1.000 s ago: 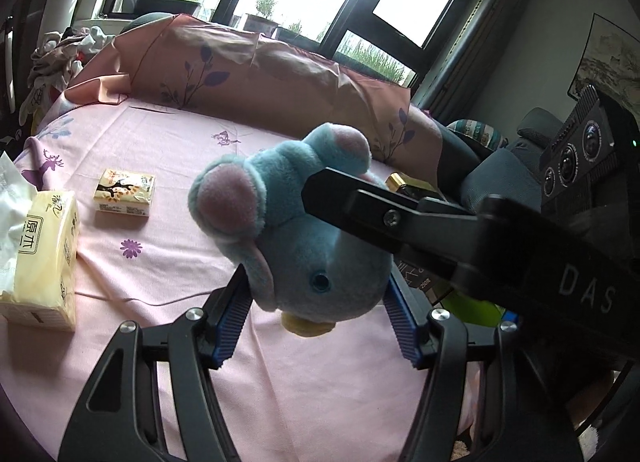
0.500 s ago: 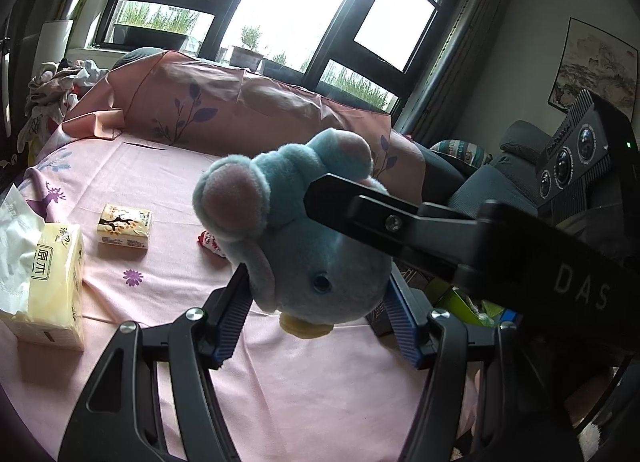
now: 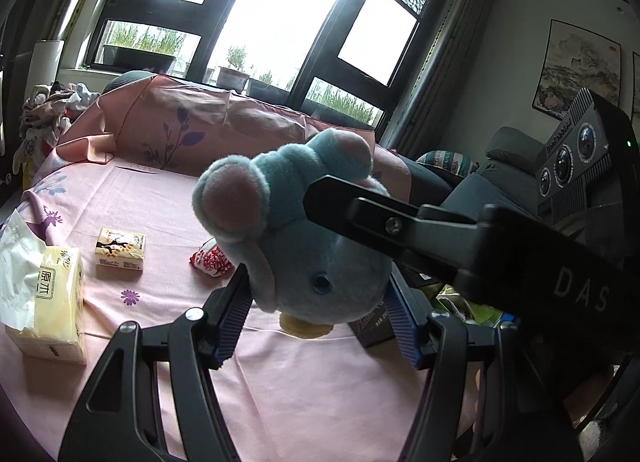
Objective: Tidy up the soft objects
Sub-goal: 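Carry the blue elephant with both grippers over the green-rimmed box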
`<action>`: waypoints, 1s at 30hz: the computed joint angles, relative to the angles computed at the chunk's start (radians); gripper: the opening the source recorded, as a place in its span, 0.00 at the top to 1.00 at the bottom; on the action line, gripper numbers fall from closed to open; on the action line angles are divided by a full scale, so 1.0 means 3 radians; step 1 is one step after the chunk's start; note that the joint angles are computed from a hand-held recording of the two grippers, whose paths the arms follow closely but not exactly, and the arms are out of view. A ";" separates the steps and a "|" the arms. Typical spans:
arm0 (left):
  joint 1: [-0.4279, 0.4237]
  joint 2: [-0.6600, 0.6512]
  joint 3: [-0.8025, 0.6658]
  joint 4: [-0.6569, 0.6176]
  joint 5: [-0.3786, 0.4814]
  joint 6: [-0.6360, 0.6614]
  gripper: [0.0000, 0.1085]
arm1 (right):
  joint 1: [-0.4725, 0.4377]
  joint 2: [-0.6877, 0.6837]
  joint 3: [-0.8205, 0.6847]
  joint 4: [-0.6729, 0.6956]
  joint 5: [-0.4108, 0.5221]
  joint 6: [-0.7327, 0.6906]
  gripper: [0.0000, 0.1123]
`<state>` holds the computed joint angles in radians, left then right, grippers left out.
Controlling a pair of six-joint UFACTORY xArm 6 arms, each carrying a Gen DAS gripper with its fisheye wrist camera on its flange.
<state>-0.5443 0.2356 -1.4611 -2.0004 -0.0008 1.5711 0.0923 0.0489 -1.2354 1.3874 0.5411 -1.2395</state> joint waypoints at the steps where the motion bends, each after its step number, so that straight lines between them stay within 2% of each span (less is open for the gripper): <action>1: -0.0004 0.0001 -0.0010 -0.0024 0.0001 0.0028 0.42 | -0.0001 -0.0008 0.0005 0.0007 -0.0012 -0.0011 0.47; 3: -0.0016 0.0014 -0.0034 -0.0042 -0.0007 0.0078 0.42 | -0.0007 -0.0020 0.0015 0.0012 -0.0029 -0.0050 0.47; 7: -0.0062 0.0078 -0.0059 0.0423 0.0029 -0.0350 0.42 | -0.0073 -0.0011 -0.0002 -0.0014 -0.0013 0.0004 0.47; 11: -0.0149 0.0213 -0.0186 0.1079 0.0016 -0.0933 0.42 | -0.0186 -0.0027 -0.0007 0.0145 -0.0007 -0.0060 0.47; 15: -0.0221 0.0370 -0.0279 0.2107 0.0019 -0.1784 0.42 | -0.0366 0.0005 -0.0049 0.0263 0.0100 -0.0085 0.47; 17: -0.0239 0.0453 -0.0360 0.2449 0.0044 -0.2034 0.42 | -0.0464 0.0024 -0.0069 0.0328 0.0168 -0.0045 0.47; 23: -0.0279 0.0719 -0.0695 0.3138 0.0196 -0.2517 0.42 | -0.0565 0.0006 -0.0045 0.0569 -0.0038 -0.0177 0.47; 26: -0.0294 0.0848 -0.0856 0.3545 0.0253 -0.2807 0.42 | -0.0669 0.0020 -0.0047 0.0692 0.0016 -0.0187 0.47; 30: -0.0316 0.1022 -0.1098 0.3839 0.0363 -0.3038 0.42 | -0.0814 0.0055 -0.0062 0.0810 0.0083 -0.0141 0.47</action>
